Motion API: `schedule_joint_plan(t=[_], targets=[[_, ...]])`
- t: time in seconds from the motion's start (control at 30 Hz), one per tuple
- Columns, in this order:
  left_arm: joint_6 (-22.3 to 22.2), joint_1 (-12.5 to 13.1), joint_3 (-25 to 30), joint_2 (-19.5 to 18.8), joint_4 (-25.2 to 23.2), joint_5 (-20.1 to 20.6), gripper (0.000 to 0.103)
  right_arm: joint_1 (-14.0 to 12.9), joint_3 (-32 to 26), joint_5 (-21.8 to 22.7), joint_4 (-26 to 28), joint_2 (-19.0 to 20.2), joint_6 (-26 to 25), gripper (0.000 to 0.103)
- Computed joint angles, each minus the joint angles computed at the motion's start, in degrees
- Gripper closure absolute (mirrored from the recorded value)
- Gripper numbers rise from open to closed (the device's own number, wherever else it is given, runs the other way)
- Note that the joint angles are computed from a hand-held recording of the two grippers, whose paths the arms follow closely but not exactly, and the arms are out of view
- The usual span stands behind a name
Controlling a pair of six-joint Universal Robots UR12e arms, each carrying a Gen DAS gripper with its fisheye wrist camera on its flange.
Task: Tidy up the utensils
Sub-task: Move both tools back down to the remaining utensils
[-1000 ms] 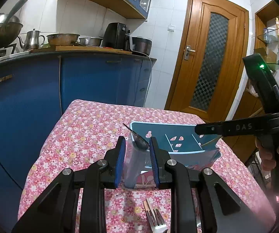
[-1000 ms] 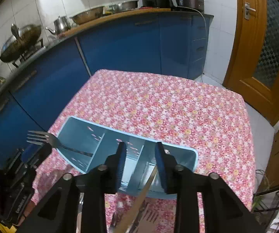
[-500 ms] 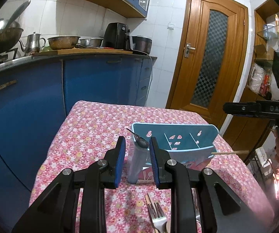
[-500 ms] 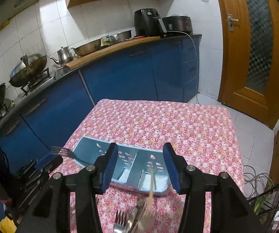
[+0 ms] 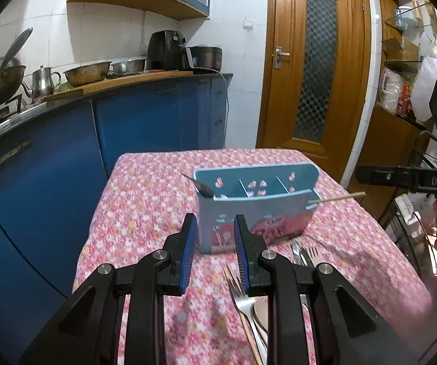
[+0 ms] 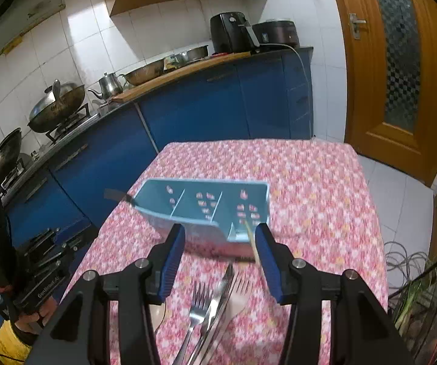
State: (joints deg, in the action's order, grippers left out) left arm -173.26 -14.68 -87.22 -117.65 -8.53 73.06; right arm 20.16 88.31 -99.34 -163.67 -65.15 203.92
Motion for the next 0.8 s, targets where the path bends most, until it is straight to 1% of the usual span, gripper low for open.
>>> schedule_joint_plan(t=[0.33, 0.53, 0.8], targets=[[3.0, -0.1, -2.6, 1.8, -3.4, 0.3, 0.079, 1.0, 2.8, 0.2, 4.9, -1.0, 3.3, 0.052], [4.3, -0.4, -3.2, 2.0, -6.2, 0.9, 0.079, 1.0, 3.7, 1.7, 7.3, -0.7, 5.1, 0.052], [4.1, -0.5, -1.7, 0.6, -13.5, -0.3, 0.079, 1.0, 3.5, 3.4, 10.4, 0.4, 5.9, 0.052]])
